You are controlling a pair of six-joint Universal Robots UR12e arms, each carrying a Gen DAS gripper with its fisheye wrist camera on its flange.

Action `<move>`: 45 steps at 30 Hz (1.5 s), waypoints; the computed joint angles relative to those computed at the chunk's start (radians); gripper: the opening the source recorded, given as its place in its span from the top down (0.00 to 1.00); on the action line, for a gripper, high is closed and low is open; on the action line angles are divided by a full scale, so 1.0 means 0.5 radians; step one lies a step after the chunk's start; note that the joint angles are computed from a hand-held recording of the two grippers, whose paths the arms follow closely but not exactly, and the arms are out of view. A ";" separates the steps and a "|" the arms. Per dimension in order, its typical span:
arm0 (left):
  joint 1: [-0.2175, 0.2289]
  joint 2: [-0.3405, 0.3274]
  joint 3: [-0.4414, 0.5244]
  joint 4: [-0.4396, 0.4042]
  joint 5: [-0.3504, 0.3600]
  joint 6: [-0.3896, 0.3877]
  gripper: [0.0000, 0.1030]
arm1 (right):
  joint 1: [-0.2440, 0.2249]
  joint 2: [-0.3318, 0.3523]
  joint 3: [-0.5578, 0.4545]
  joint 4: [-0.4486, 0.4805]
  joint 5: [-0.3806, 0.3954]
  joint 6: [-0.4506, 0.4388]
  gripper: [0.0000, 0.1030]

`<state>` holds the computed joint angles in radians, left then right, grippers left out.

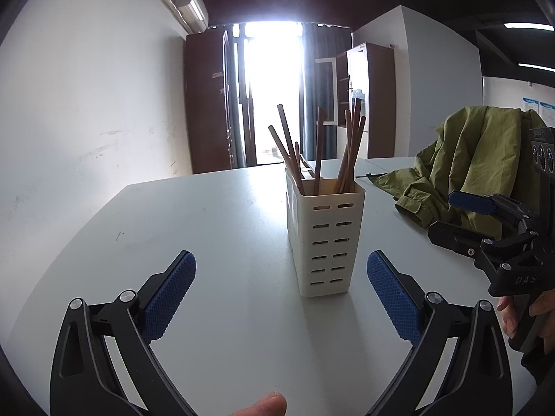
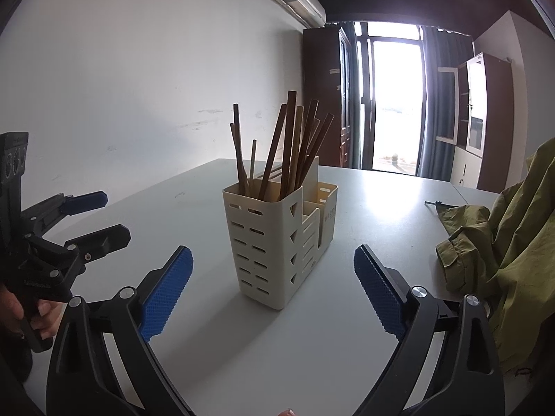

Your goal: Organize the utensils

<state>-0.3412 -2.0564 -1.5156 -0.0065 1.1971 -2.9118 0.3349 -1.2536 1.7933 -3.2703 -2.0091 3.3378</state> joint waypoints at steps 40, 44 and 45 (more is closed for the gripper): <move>-0.005 0.013 -0.055 0.061 -0.059 0.024 0.06 | -0.003 0.003 0.008 0.016 0.055 0.021 0.08; -0.003 0.017 -0.063 0.056 -0.077 0.025 0.06 | -0.002 0.005 0.008 0.017 0.061 0.025 0.08; -0.003 0.017 -0.063 0.051 -0.078 0.031 0.06 | -0.001 0.006 0.007 0.018 0.057 0.024 0.08</move>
<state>-0.3428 -2.0480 -1.5471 0.0190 1.1579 -2.8962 0.3344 -1.2506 1.7967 -3.2611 -1.9804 3.3496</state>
